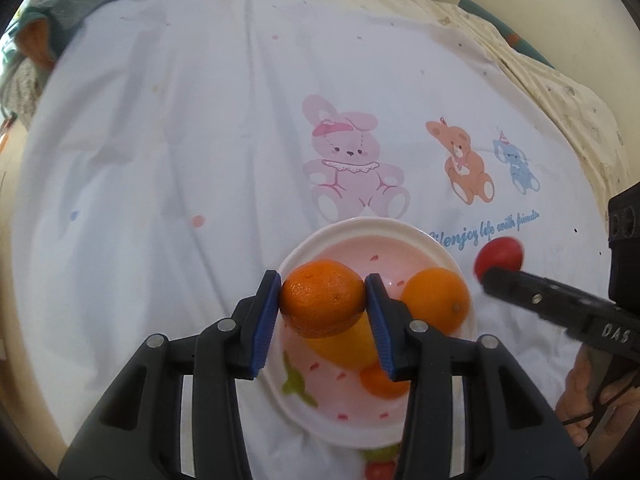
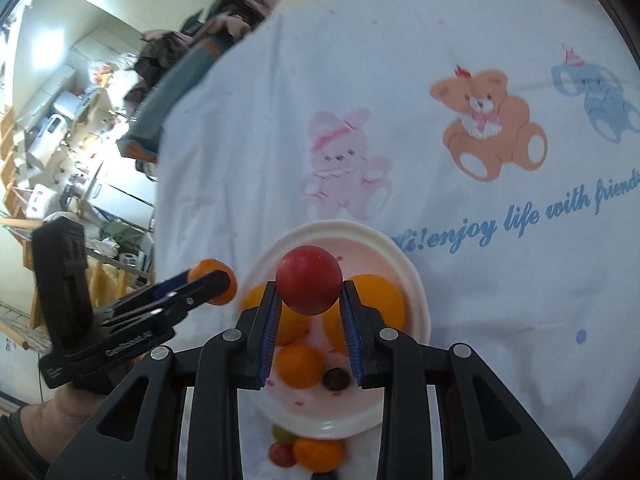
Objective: Organize fruits
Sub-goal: 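Carry the tangerine and tomato toward the plate with both tools, then open both tools over the plate, releasing tangerine and tomato, and lift away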
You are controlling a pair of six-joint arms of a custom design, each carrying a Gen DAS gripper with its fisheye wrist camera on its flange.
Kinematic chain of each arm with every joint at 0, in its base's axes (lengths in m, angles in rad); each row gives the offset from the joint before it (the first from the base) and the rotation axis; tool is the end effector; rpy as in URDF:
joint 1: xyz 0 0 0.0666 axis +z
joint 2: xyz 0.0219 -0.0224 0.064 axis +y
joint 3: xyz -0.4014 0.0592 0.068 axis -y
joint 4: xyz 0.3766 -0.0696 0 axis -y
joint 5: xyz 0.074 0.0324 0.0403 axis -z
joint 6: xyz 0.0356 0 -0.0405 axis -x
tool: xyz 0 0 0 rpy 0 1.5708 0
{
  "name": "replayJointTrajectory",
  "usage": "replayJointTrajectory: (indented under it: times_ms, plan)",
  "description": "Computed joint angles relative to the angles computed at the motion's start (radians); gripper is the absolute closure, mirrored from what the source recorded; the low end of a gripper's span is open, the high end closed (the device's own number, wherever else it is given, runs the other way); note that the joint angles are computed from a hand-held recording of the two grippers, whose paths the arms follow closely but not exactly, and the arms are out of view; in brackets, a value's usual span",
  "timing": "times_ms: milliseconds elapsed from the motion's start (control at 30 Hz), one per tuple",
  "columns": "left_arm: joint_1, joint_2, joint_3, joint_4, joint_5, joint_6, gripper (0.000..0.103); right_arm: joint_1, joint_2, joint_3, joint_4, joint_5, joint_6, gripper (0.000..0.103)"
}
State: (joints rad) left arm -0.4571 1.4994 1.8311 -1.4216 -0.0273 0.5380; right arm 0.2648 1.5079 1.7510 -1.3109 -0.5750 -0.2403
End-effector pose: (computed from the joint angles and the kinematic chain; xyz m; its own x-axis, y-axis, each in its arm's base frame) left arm 0.4199 -0.2059 0.5612 -0.9034 -0.1265 -0.4096 -0.0385 0.9756 -0.2163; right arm 0.4583 0.1439 0.5350 -0.9338 -0.0463 -0.3548 -0.2578 0.7746 0.5775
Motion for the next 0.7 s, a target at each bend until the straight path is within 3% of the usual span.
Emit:
replayJointTrajectory:
  times_ms: [267, 300, 367, 400, 467, 700]
  plan:
    - [0.014, 0.021, 0.0, 0.029, 0.044, -0.004, 0.063, -0.001, 0.016, -0.017, 0.013, -0.041, 0.003, 0.071]
    - [0.014, 0.024, 0.005, 0.023, 0.044, -0.001, 0.061, 0.0, 0.016, -0.018, 0.015, -0.043, 0.0, 0.069]
    - [0.02, 0.027, 0.006, 0.021, 0.072, 0.015, 0.047, 0.001, 0.018, -0.015, 0.015, -0.051, -0.003, 0.066]
    - [0.021, 0.027, 0.007, 0.02, 0.078, 0.02, 0.044, 0.0, 0.017, -0.015, 0.016, -0.054, -0.004, 0.058]
    - [0.02, 0.025, 0.01, 0.016, 0.068, 0.027, 0.03, -0.005, 0.003, -0.026, 0.043, -0.057, -0.011, 0.053]
    - [0.022, 0.01, -0.004, 0.023, 0.052, 0.035, 0.03, -0.025, -0.012, -0.018, 0.052, -0.019, -0.027, 0.053]
